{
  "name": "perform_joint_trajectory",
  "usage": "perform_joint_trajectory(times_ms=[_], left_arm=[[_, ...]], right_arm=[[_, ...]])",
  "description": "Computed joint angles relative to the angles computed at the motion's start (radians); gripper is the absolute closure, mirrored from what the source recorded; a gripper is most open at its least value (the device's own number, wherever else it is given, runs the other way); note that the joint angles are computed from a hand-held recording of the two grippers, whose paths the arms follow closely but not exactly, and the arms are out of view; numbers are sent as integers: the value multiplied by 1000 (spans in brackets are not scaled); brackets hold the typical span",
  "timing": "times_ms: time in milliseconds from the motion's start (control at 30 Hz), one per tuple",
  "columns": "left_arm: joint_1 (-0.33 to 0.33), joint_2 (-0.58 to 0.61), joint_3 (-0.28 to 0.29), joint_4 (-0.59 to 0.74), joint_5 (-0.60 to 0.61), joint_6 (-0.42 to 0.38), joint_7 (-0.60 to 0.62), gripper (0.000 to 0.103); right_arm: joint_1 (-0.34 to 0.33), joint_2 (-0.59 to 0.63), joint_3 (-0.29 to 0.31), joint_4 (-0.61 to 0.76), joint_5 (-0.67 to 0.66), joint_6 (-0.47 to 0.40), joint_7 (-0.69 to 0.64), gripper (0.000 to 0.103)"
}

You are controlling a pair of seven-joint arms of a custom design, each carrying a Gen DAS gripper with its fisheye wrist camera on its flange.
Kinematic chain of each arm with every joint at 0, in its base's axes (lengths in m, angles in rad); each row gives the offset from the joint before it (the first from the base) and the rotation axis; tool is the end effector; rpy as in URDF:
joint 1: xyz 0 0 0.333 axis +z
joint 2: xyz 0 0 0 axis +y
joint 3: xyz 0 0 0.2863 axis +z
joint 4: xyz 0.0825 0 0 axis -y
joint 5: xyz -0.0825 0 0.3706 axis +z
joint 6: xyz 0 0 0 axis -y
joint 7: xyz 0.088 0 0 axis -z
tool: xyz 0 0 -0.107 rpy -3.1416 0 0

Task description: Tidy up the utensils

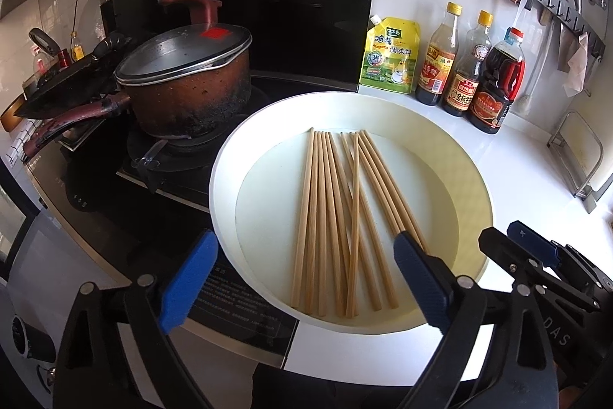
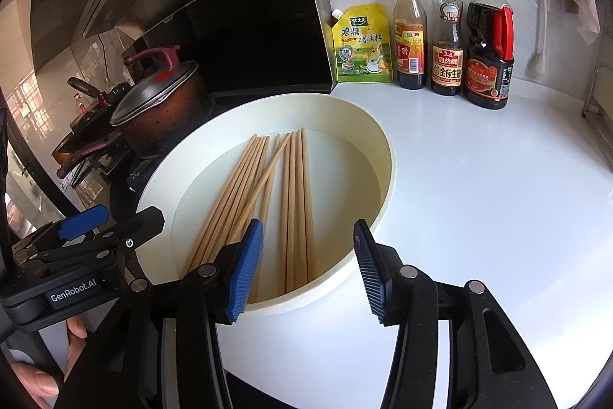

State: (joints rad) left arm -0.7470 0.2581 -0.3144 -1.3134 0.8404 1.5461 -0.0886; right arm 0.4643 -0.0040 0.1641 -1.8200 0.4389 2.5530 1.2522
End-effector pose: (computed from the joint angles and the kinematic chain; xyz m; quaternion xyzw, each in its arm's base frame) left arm 0.3895 -0.4748 0.5982 -0.8261 0.4236 -0.1952 0.3162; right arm 0.4868 0.3467 0.5883 -0.8282 0.3986 -0.0638 0.3887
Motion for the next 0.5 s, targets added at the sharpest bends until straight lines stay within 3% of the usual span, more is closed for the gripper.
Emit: perform_joint_trajectory(times_ms=[500], left_arm=[[-11,22,7,37,-6,-47,15,8]], right_arm=[[1,-3,0,-2,-1,-1,-5,56]])
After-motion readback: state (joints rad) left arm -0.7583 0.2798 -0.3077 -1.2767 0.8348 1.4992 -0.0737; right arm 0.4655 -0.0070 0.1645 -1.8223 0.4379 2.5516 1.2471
